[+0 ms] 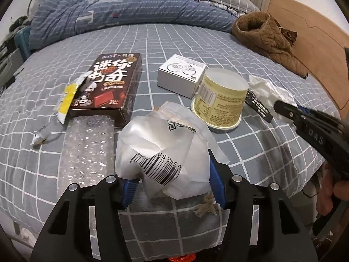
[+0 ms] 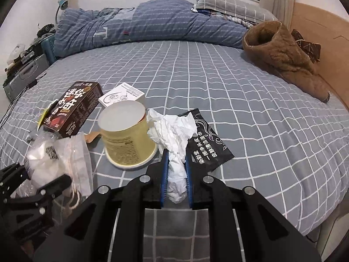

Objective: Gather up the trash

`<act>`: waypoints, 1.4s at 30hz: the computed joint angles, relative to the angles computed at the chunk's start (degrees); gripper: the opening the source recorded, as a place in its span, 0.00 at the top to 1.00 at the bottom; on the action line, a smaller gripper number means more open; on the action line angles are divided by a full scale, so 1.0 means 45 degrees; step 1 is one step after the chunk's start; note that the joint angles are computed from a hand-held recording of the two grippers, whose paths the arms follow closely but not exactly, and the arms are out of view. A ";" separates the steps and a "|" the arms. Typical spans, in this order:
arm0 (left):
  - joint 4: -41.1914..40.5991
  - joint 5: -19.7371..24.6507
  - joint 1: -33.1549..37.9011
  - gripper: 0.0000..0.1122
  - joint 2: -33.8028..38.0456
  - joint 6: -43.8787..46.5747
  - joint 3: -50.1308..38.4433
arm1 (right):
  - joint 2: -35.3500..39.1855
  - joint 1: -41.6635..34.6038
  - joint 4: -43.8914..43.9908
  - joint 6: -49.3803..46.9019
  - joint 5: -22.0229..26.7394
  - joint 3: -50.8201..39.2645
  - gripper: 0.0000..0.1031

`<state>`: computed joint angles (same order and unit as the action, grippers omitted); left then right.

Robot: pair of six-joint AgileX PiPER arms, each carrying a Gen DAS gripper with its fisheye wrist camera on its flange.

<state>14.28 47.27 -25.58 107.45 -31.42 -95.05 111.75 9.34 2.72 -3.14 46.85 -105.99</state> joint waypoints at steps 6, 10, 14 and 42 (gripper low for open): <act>0.0221 -0.0138 -0.0084 0.51 -0.0561 -0.0273 0.0353 | -0.0972 0.0150 -0.0249 0.0366 -0.0484 0.1206 0.87; 0.0460 -0.0319 -0.0209 0.51 -0.1059 -0.0474 0.0830 | -0.1652 0.0240 -0.0487 0.0694 -0.0705 0.2051 0.87; 0.0594 -0.0432 -0.0322 0.51 -0.1520 -0.0729 0.1298 | -0.2127 0.0333 -0.0764 0.0924 -0.0803 0.2594 0.87; 0.1509 -0.0625 -0.1332 0.51 -0.4219 -0.1984 0.3951 | -0.5542 0.1537 -0.1925 0.2781 -0.1181 0.6149 0.87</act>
